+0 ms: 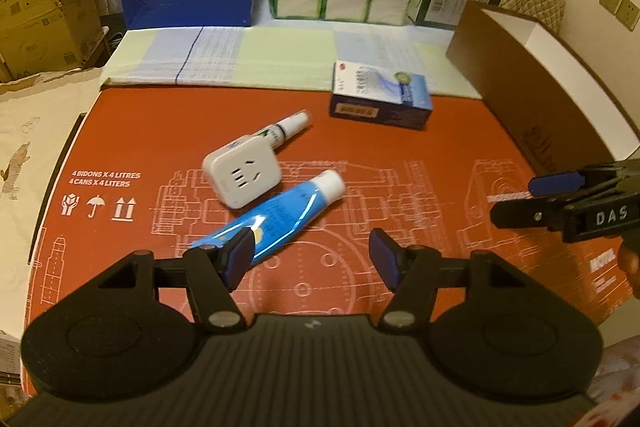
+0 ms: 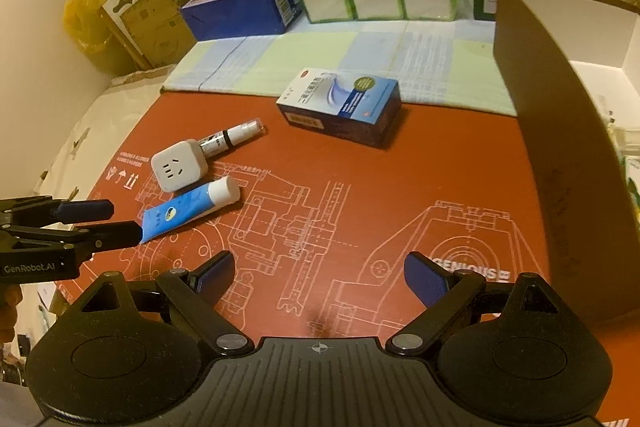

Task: Organize rigid objects
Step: 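Grasp the blue tube with left tool while right tool grasps the white-blue medicine box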

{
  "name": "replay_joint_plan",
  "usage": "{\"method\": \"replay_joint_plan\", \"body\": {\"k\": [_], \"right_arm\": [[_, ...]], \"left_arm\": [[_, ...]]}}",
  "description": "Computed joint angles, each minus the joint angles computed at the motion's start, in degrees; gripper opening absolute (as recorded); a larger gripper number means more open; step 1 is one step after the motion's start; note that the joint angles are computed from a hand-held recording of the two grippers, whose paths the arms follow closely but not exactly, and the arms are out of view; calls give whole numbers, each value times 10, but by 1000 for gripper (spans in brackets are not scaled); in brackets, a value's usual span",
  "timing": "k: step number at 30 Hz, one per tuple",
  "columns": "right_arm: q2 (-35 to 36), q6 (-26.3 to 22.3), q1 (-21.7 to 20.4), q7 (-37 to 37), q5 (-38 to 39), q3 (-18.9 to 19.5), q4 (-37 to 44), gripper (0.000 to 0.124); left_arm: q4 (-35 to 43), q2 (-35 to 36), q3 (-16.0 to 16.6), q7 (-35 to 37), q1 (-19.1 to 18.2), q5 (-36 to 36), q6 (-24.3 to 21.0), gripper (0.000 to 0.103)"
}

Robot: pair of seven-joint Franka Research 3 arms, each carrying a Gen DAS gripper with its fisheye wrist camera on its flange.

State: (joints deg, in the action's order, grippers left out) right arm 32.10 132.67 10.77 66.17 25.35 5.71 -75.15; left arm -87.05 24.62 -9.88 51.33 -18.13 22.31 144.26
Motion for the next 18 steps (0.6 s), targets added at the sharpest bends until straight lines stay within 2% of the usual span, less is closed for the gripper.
{"method": "replay_joint_plan", "body": {"k": [5,14,18], "right_arm": [[16,-2,12,28,-16,-7,15,89],[14,9,22,102,-48,-24,1,89],[6,20,23,146,-65,-34,-15,89]], "left_arm": [[-10,9,3,29,12,7,20,59],[26,73,-15,168,47,-41,37,59],[38,91,-6,204,41,-35,43,60]]}}
